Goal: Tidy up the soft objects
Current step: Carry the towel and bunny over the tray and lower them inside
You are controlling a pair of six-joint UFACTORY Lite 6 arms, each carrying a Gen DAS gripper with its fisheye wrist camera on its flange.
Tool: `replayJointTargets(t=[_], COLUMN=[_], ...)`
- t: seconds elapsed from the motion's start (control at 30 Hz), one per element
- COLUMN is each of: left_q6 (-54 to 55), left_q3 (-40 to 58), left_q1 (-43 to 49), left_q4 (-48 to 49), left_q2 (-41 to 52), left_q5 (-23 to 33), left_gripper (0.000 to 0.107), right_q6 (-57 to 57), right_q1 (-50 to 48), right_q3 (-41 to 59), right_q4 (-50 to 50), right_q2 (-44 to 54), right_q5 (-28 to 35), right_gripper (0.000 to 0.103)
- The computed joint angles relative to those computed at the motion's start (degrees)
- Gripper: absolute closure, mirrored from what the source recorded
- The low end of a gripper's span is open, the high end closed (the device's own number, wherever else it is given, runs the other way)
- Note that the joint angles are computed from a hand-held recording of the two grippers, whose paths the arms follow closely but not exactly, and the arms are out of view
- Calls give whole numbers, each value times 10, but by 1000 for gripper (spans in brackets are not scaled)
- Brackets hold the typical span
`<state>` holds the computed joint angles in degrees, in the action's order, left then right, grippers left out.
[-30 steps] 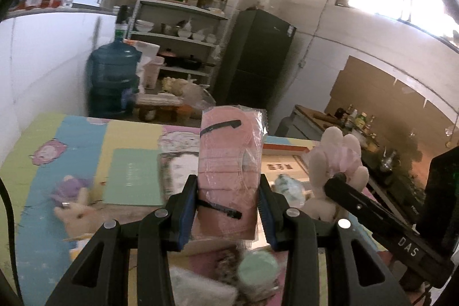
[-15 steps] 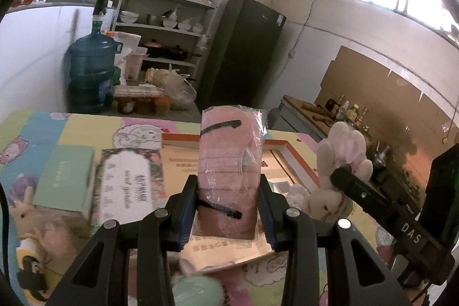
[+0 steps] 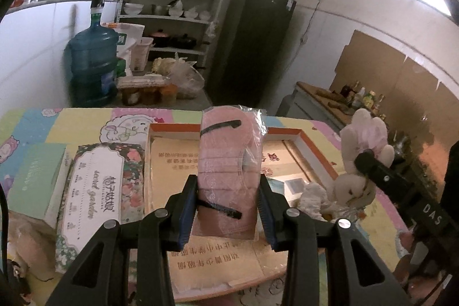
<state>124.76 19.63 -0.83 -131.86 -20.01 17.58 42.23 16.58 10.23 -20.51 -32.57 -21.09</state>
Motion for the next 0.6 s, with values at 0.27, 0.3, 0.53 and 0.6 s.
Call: replayJointTargets(t=[0.27,0.3,0.53,0.6], left_q6=[225,242,311,320], left_q3=[43,48,87,99], left_q1=[-59,-65,-82,-86], left_q4=[-255,-277,-358,-370], left_q2=[89,96,146,166], left_q5=[-18,-20,-35,-37], left_gripper=[67,67,67,67], right_q6=[36,38,48,51], right_q1=[-68,-75,-99,-95], right_q3=[35,40,88,102], right_q4=[-89,-96,-128,-129], right_q2=[118,135,229,249], right_q5=[-80,-91,-132,-133], right_gripper=[74,74,74,74])
